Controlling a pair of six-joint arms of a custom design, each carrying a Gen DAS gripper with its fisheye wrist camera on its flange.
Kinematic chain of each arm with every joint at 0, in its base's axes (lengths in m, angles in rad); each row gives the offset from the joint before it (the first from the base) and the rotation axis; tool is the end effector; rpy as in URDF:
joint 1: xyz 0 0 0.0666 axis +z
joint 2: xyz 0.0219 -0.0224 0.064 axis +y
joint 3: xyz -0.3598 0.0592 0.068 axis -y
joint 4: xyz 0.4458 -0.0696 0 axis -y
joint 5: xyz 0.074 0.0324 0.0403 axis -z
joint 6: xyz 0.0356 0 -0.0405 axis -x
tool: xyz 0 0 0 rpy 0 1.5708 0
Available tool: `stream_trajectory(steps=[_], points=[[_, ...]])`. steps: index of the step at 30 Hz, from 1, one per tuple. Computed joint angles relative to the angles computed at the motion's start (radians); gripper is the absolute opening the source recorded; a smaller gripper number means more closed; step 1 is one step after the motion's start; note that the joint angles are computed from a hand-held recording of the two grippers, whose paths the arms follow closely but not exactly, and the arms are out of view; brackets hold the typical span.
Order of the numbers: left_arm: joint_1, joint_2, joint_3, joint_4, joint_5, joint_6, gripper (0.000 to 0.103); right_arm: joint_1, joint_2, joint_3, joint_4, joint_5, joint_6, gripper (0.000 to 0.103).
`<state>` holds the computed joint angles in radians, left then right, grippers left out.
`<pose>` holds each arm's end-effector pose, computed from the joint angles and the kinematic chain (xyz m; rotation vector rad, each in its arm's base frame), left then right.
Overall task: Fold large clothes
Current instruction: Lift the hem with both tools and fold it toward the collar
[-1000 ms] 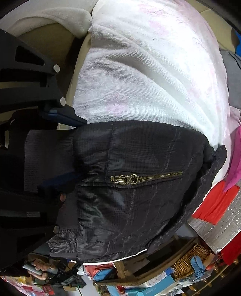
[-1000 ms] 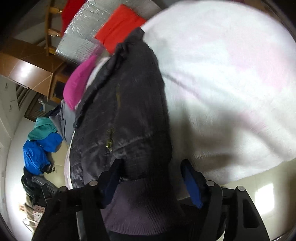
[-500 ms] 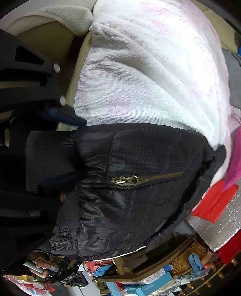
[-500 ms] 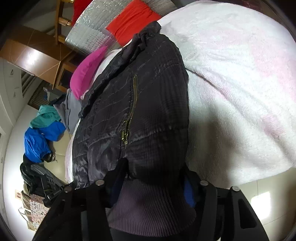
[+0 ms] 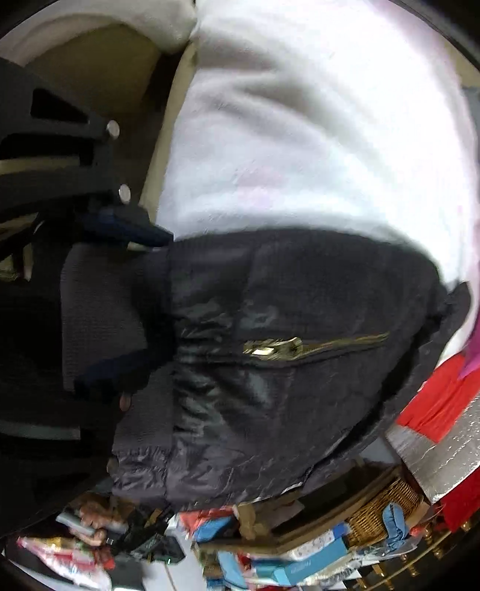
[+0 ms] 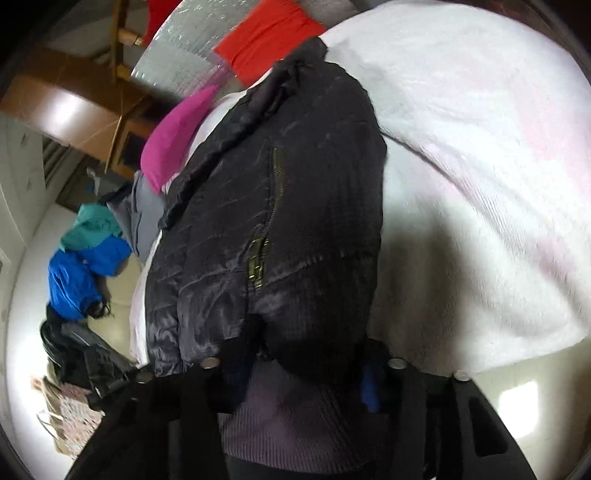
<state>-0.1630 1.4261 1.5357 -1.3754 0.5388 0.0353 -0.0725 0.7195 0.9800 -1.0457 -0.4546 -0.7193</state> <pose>0.5018 -0.1014 0.4454 0.2956 2.7714 -0.8074 0.3020 -0.0067 0.4586 0.7146 2.3072 0.8439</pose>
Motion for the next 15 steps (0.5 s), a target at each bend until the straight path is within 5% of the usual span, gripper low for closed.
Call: stream_trajectory(steps=[2, 3, 4, 5, 10, 12, 15], points=[[-0.007, -0.006, -0.004, 0.017, -0.02, 0.004, 0.057, 0.005, 0.0, 0.012, -0.003, -0.005, 0.035, 0.053], [-0.012, -0.013, -0.006, 0.028, -0.032, -0.003, 0.047, 0.013, -0.007, 0.015, 0.01, 0.002, 0.048, 0.041], [-0.019, -0.021, -0.009, 0.04, -0.046, -0.003, 0.03, 0.019, -0.02, 0.016, 0.034, 0.01, 0.063, 0.037], [-0.026, -0.033, -0.014, 0.057, -0.064, -0.003, 0.024, 0.018, -0.03, 0.02, 0.048, 0.011, 0.071, 0.037], [-0.024, -0.032, -0.013, 0.053, -0.067, -0.024, 0.03, -0.001, -0.01, 0.024, -0.013, 0.012, 0.084, 0.039], [-0.02, -0.011, -0.002, 0.016, -0.04, -0.027, 0.04, -0.012, 0.004, 0.013, -0.047, 0.006, 0.05, 0.051], [-0.023, -0.007, -0.001, 0.023, -0.031, -0.024, 0.04, -0.051, -0.03, -0.027, -0.021, -0.048, 0.008, 0.058]])
